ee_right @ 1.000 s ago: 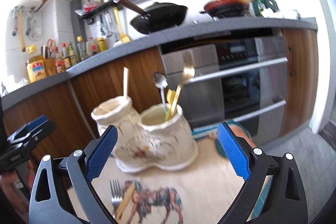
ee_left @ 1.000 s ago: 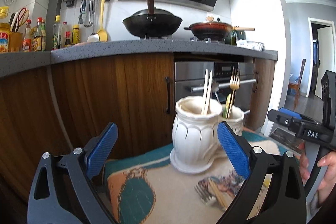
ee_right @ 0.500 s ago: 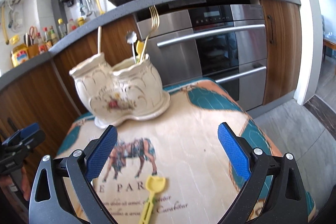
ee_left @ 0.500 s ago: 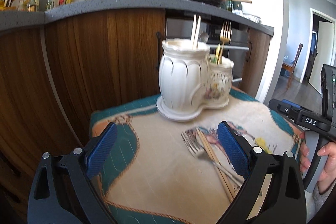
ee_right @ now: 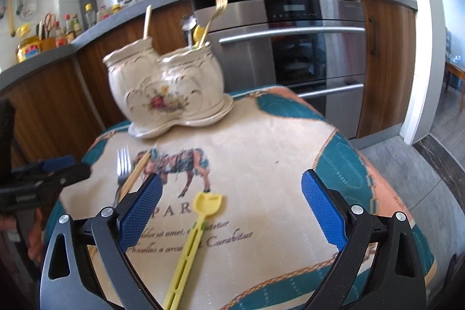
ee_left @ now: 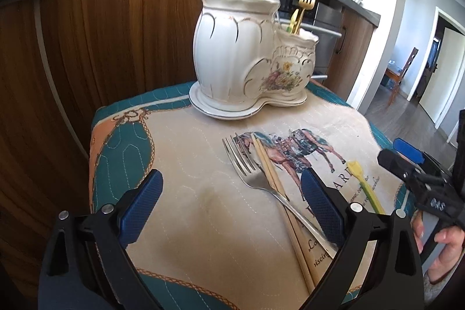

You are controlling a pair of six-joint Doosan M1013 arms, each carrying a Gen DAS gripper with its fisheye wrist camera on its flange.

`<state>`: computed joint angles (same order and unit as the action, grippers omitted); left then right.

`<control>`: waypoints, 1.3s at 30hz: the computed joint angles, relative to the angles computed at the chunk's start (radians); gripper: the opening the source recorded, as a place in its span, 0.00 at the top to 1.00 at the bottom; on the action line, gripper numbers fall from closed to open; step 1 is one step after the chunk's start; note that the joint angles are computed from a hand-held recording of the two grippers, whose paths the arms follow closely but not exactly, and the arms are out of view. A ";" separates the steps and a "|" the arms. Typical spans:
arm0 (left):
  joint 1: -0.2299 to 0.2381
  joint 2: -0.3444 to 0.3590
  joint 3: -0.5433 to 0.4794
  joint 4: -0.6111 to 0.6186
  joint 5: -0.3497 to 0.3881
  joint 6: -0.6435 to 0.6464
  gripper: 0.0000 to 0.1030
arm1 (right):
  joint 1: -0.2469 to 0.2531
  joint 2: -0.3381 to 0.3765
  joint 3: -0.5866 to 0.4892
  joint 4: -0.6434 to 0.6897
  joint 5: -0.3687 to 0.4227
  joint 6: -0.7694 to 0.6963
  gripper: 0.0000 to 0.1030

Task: Organize utensils
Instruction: 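Move both open tools back over the remaining utensils, then grasp the silver fork with the left tool while the right tool grasps the yellow utensil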

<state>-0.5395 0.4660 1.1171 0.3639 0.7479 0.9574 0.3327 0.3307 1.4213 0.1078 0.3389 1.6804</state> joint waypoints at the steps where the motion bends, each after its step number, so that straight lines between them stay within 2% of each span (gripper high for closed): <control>1: 0.002 0.008 -0.012 -0.019 0.015 0.016 0.10 | 0.004 0.000 0.000 -0.026 0.000 0.017 0.07; 5: 0.010 0.033 -0.049 -0.083 0.070 0.059 0.18 | 0.012 -0.001 0.000 -0.067 0.003 0.016 0.07; 10: 0.022 0.058 -0.087 -0.131 0.102 0.079 0.35 | 0.009 0.001 -0.005 0.012 0.026 -0.074 0.09; 19: 0.040 0.114 -0.173 -0.194 0.153 0.113 0.47 | -0.005 0.000 -0.013 0.183 0.108 -0.219 0.26; 21: 0.044 0.121 -0.185 -0.211 0.166 0.120 0.52 | -0.002 -0.001 -0.017 0.165 0.125 -0.211 0.32; 23: 0.043 0.122 -0.186 -0.206 0.167 0.117 0.57 | 0.000 -0.001 -0.023 0.152 0.145 -0.210 0.34; 28: 0.044 0.121 -0.183 -0.204 0.168 0.115 0.61 | 0.005 0.001 -0.049 0.145 0.229 -0.240 0.38; 34: 0.046 0.121 -0.184 -0.231 0.163 0.150 0.77 | 0.011 0.010 -0.073 0.111 0.314 -0.228 0.52; 39: 0.051 0.120 -0.181 -0.256 0.153 0.167 0.78 | 0.014 0.024 -0.095 0.081 0.362 -0.195 0.62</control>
<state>-0.4887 0.5855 0.9365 0.1077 0.9011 1.1245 0.3468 0.3549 1.3268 0.1884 0.7014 1.4859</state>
